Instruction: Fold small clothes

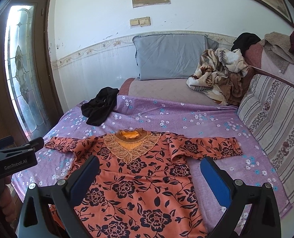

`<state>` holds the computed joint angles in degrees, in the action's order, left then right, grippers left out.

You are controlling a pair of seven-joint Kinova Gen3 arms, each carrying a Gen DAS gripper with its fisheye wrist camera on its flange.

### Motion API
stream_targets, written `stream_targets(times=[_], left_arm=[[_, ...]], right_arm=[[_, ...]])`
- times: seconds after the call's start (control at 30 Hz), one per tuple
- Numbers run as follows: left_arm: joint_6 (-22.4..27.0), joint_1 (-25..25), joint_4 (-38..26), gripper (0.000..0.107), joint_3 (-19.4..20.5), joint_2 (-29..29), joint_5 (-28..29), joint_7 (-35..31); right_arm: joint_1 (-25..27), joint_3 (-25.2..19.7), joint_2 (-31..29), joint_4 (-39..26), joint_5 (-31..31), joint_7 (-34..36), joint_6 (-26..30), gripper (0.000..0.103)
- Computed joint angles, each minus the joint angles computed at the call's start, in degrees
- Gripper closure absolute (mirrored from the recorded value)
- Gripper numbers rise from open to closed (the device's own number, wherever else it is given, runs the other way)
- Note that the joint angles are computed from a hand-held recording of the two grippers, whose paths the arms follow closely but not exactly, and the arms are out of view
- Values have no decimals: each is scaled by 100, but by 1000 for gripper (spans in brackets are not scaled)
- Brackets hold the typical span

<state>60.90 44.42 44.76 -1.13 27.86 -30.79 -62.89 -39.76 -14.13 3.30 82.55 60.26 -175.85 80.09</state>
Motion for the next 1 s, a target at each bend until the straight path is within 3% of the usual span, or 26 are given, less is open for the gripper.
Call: stream_targets(times=[0.17, 0.33, 0.47, 0.57, 0.63, 0.7, 0.77, 0.9, 1.0], left_arm=[[-19, 9, 58, 4, -14, -41, -21, 26], [-130, 344, 112, 4, -679, -84, 402, -140], [-140, 424, 171, 4, -762, -125, 391, -127], [-93, 325, 210, 4, -483, -149, 136, -5], [-76, 370, 203, 4, -551, -132, 164, -35], [-54, 359, 133, 4, -628, -67, 370, -178], [81, 108, -52, 4, -375, 80, 654, -393], [833, -510, -945, 4, 452, 896, 1018, -959], [1303, -659, -1741, 4, 494, 1691, 1388, -1354]], right_arm=[[10, -8, -23, 11, -15, -30, -30, 0], [18, -25, -37, 22, -13, -36, -20, 0], [23, -54, -90, 94, -15, -103, -31, 0], [34, -84, -119, 136, -18, -147, -30, 0], [57, -97, -167, 208, -35, -199, -65, 0], [116, -97, -209, 296, -87, -216, -124, 0], [230, -67, -274, 467, -153, -280, -290, 0], [689, 96, -558, 1143, -410, -655, -950, 0], [1184, 480, -818, 1651, -932, -895, -1592, 0]])
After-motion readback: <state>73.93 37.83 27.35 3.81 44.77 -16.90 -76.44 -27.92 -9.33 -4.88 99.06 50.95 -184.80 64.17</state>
